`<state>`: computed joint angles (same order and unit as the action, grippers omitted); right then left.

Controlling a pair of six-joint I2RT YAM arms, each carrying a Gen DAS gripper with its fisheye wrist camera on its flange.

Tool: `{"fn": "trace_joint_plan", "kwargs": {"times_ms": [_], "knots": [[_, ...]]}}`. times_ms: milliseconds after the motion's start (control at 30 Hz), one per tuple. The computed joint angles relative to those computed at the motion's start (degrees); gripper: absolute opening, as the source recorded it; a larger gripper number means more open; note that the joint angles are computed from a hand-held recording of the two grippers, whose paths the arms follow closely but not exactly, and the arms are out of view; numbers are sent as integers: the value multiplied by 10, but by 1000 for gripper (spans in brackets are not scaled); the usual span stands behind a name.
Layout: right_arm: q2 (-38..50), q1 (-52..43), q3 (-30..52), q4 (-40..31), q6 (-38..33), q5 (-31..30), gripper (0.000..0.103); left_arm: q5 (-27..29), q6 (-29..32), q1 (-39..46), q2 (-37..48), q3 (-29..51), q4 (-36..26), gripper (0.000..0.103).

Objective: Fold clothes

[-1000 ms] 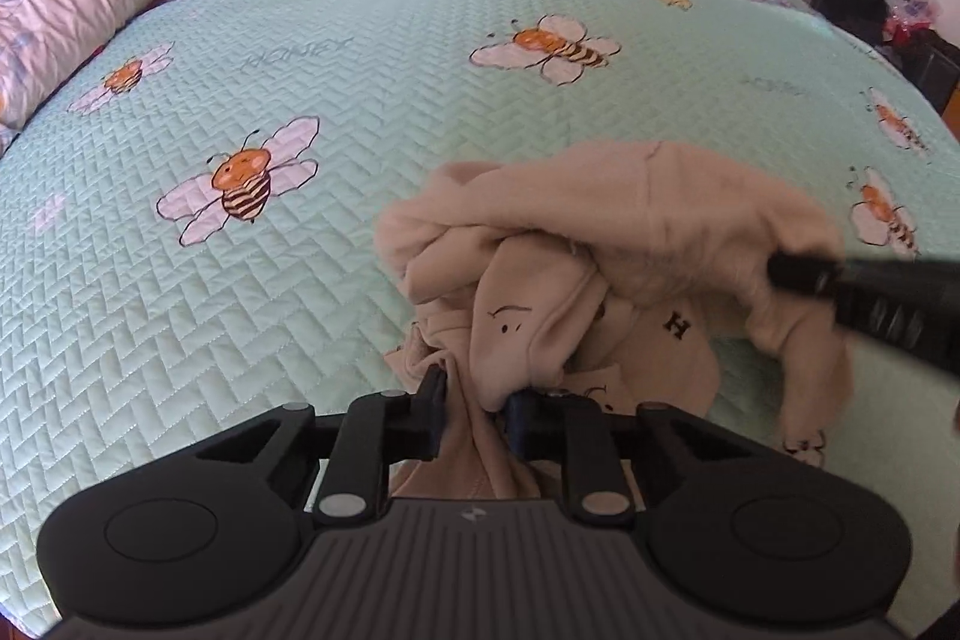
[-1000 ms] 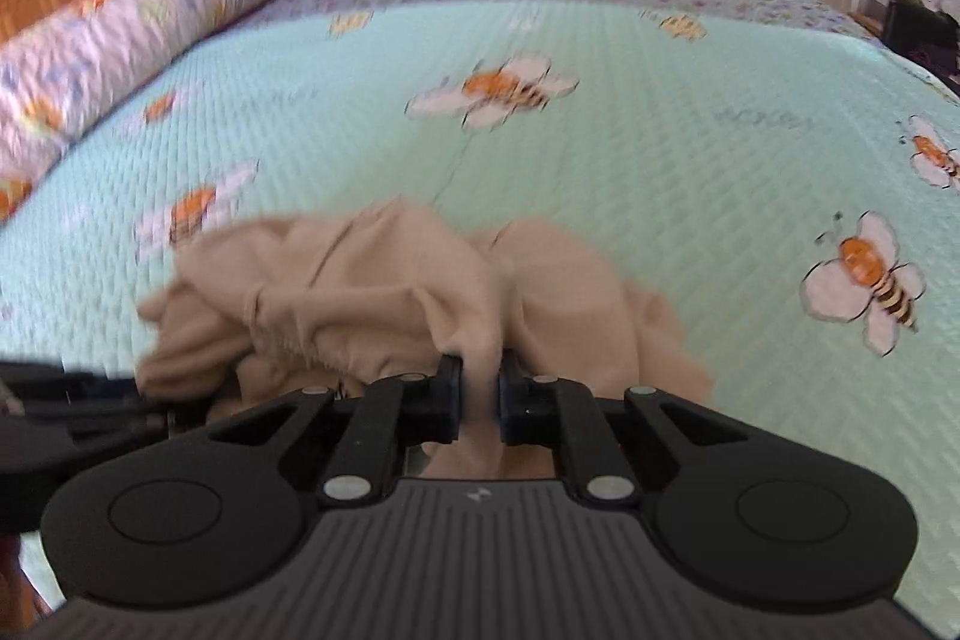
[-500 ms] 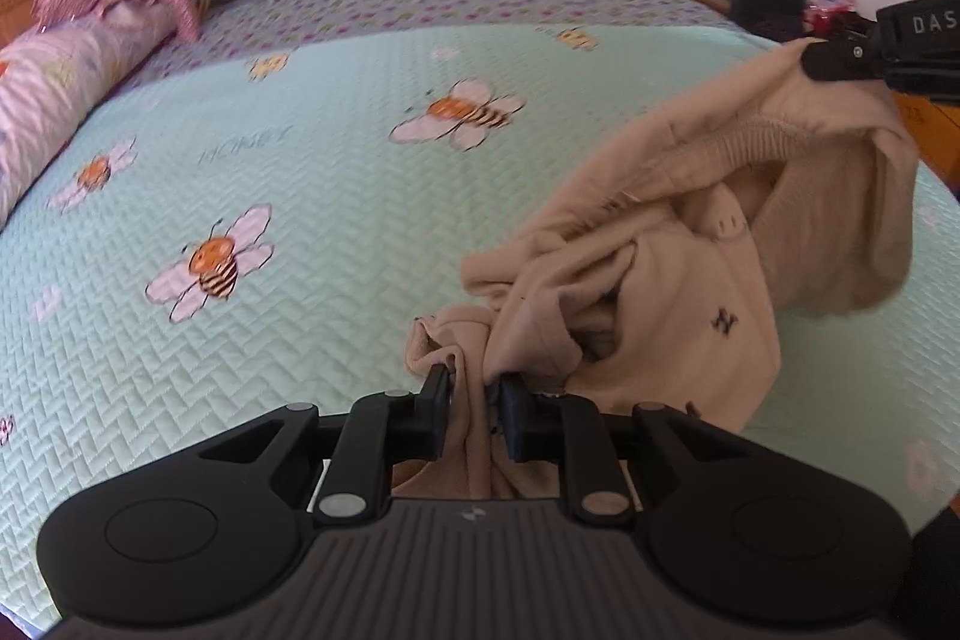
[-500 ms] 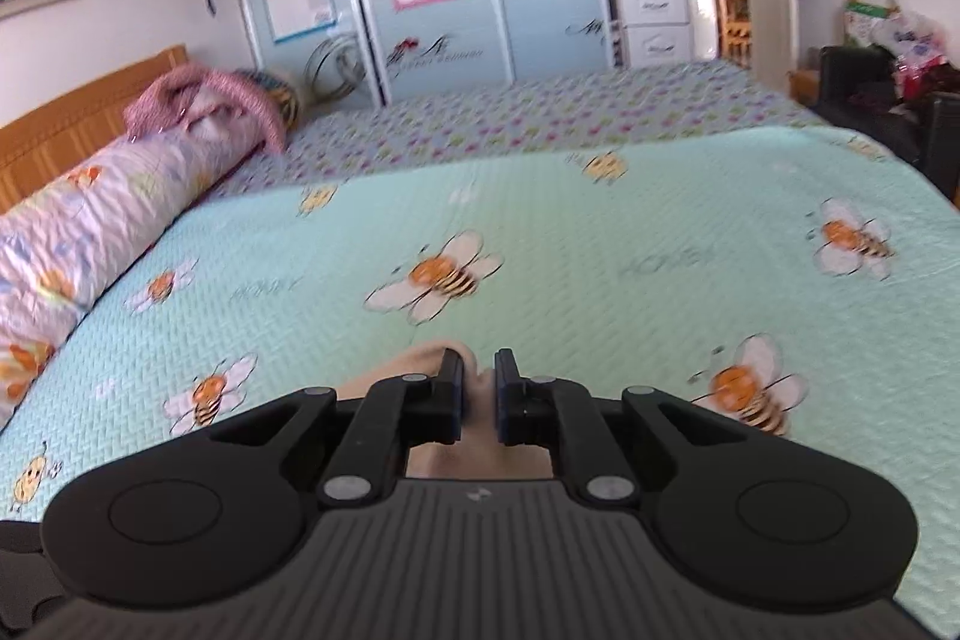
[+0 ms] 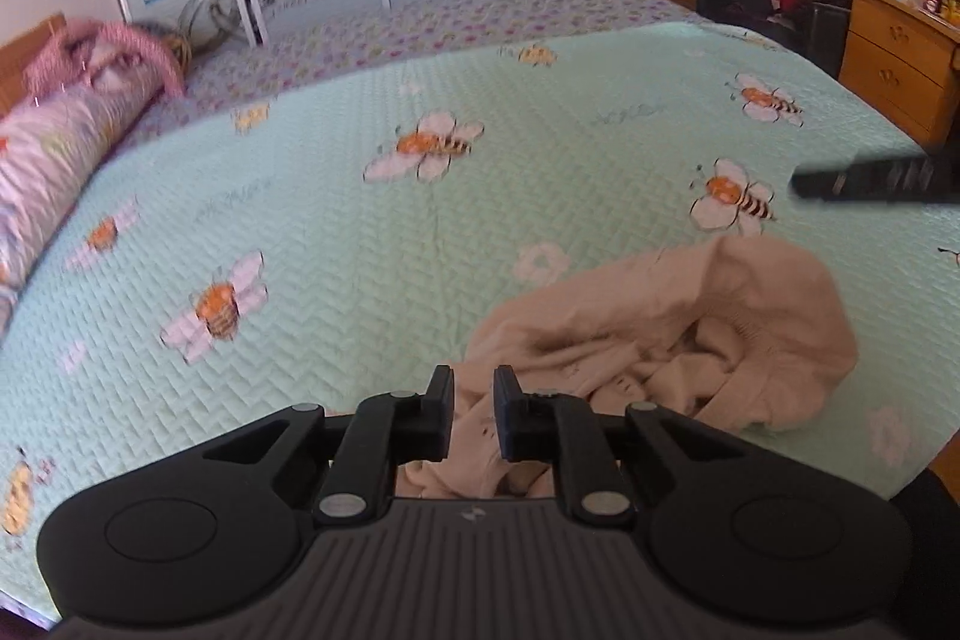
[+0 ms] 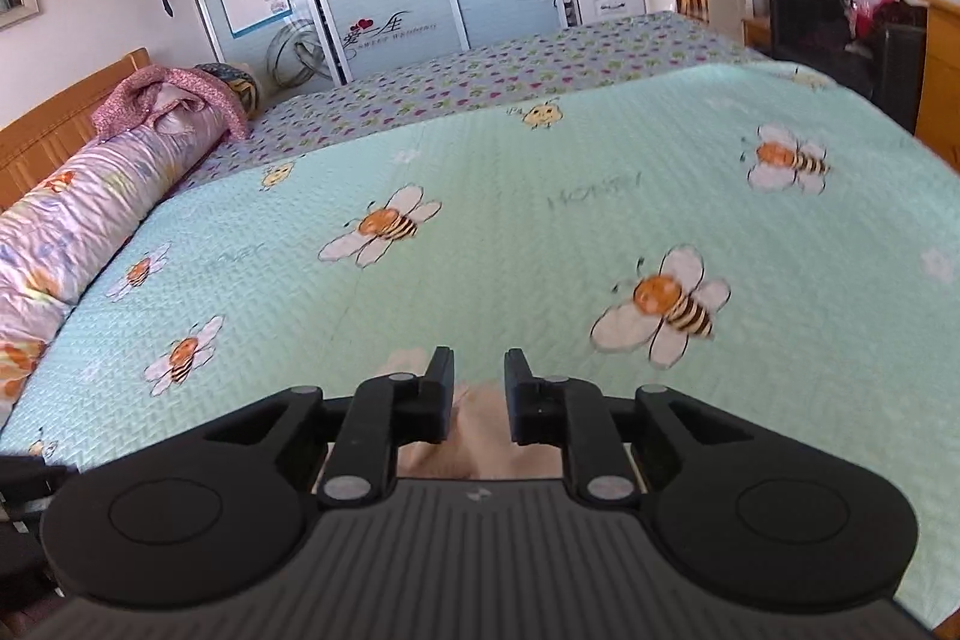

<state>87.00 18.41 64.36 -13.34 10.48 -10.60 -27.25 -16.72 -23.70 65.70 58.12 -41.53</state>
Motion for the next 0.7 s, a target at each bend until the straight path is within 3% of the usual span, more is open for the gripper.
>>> {"fn": "trace_joint_plan", "kwargs": {"times_ms": [100,167,267,367,700], "knots": [[-27,7,-27,2,5,-6,21,-50,-29,-52,9,63,-48,33],[-46,12,-42,2,8,-11,23,-90,-50,-86,15,106,-75,58],[-74,20,-58,-1,11,-14,25,-154,-73,-139,26,163,-108,73],[-89,28,-62,-6,13,-15,28,-206,-96,-181,46,223,-146,82],[-121,35,-75,-15,23,-20,32,-304,-215,-256,132,396,-304,85]]}}
